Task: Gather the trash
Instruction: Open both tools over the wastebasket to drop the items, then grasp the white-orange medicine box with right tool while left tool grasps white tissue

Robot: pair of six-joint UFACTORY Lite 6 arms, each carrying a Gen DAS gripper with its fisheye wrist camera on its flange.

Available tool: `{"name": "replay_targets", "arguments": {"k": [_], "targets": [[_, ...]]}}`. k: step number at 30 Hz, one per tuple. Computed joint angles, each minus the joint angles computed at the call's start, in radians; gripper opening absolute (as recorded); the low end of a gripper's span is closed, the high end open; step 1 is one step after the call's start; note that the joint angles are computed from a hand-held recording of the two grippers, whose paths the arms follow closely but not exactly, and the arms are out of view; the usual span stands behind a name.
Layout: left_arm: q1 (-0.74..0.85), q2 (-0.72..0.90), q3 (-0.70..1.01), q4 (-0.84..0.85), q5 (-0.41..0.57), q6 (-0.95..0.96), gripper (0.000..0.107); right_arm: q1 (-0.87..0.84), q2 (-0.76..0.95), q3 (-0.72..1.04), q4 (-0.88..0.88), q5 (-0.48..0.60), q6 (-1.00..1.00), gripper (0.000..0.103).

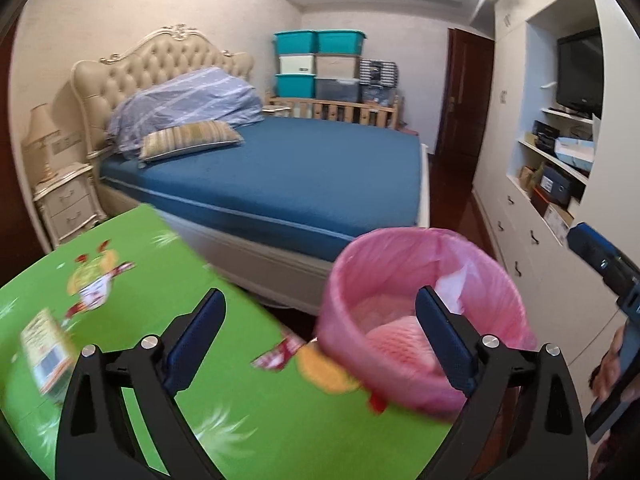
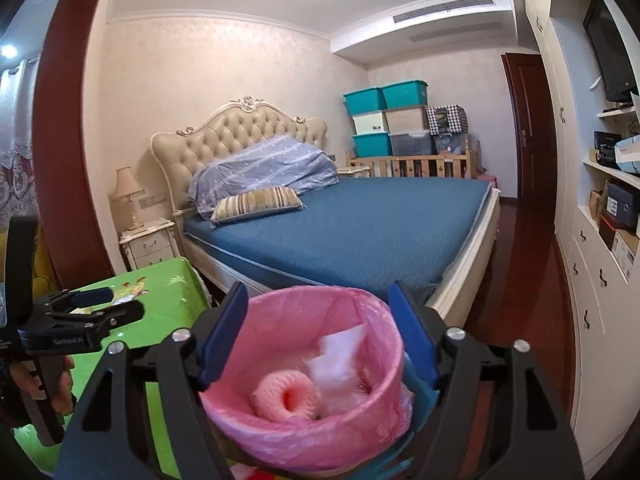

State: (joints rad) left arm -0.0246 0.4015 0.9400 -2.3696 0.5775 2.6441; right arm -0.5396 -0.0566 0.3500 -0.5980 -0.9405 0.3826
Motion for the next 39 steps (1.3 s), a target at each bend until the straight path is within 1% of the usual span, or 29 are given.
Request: {"name": "replay_targets", "arguments": {"k": [3,4,6,9,11,12,15,17,19,23,27,29,31,35,39], "targets": [[0.113,-0.099,-0.129,0.059,0.060,0.016,0.090,0.092,-0.078,-0.045,0.065,0.038,-0.017,0.075],[0.160,-0.131,-0.173,0.084,0.083,0.031,0.090,0.127,-0.091,-0.055,0.089,0.048,-0.025,0.077],[0.226,-0.174,-0.232,0.113,0.104,0.071,0.090,0.235,-0.082,-0.058,0.187,0.066,-0.069,0.078],[0.337,-0.232,-0.325,0.103,0.135,0.195,0.090,0.431,-0.010,-0.033,0.389,0.073,-0.164,0.078],[0.429,-0.257,-0.362,0.151,0.161,0.234,0.090,0.556,0.066,0.006,0.503,0.069,-0.202,0.078],[0.503,-0.260,-0.377,0.192,0.192,0.256,0.090,0.621,0.116,0.030,0.562,0.057,-0.221,0.078],[0.686,-0.257,-0.398,0.278,0.254,0.313,0.090,0.810,0.225,0.113,0.718,0.068,-0.278,0.078],[0.815,-0.212,-0.366,0.345,0.284,0.327,0.090,0.923,0.289,0.185,0.810,0.093,-0.325,0.080],[0.901,-0.170,-0.327,0.383,0.288,0.320,0.090,1.018,0.352,0.261,0.887,0.118,-0.369,0.083],[1.047,-0.051,-0.161,0.491,0.266,0.188,0.090,1.167,0.472,0.426,1.018,0.184,-0.458,0.083],[1.141,0.045,-0.019,0.571,0.251,0.060,0.090,1.239,0.584,0.611,1.130,0.291,-0.579,0.083],[1.170,0.093,0.052,0.599,0.237,-0.007,0.090,1.264,0.650,0.709,1.173,0.337,-0.629,0.083],[1.189,0.149,0.131,0.635,0.210,-0.089,0.090,1.282,0.710,0.805,1.228,0.390,-0.690,0.087],[1.204,0.252,0.280,0.722,0.158,-0.266,0.090,1.290,0.801,0.961,1.318,0.478,-0.814,0.087],[1.202,0.286,0.332,0.751,0.133,-0.339,0.090,1.284,0.914,1.165,1.471,0.581,-1.016,0.088]]}}
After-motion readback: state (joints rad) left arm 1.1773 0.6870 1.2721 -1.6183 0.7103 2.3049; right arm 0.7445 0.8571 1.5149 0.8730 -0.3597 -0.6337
